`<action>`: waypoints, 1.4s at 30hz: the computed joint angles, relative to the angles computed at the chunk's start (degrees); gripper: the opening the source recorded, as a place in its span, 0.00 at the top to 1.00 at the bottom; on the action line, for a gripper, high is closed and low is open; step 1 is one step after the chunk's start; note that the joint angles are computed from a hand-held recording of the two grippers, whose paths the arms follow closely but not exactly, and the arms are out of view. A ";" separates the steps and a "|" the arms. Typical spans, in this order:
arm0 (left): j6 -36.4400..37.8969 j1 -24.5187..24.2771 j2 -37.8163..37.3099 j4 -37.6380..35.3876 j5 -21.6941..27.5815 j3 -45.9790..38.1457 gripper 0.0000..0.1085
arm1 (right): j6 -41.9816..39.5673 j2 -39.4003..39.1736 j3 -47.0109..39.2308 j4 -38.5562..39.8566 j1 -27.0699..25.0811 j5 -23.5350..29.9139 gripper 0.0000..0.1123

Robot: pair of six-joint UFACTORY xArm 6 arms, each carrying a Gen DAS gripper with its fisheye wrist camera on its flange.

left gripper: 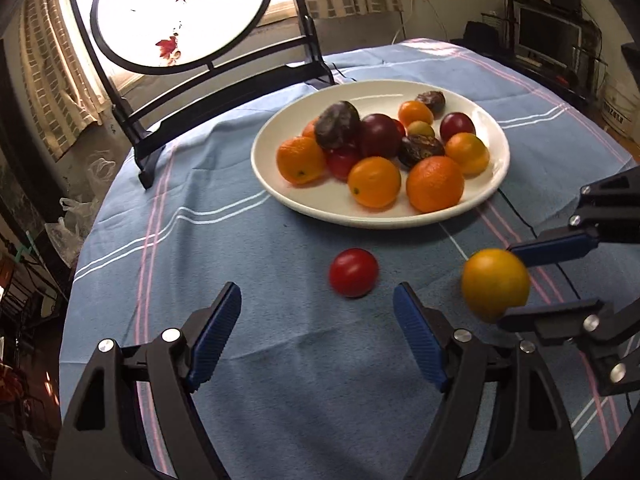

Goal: Organize fruits
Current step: 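Grasp a yellow fruit with the right gripper while the left gripper grasps a red tomato, then place the yellow fruit and tomato onto the plate and open both grippers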

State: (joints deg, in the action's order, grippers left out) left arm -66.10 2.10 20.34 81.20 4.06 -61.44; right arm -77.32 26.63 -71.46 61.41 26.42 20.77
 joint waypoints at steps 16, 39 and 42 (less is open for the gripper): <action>11.98 -1.05 1.53 -14.76 -1.14 0.34 0.72 | -2.55 -0.03 1.04 3.49 -3.00 3.09 0.69; 11.67 -6.86 13.41 -24.44 11.96 -27.27 0.73 | 24.64 19.06 -34.31 -12.77 -6.77 1.75 0.69; 12.32 -6.80 15.13 -24.55 12.65 -28.65 0.73 | 31.07 23.85 -40.48 -18.17 -7.00 3.78 0.69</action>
State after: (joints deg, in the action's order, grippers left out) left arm -53.77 -4.70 35.47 56.64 16.71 -90.09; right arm -46.25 50.48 -111.95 43.24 19.42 24.55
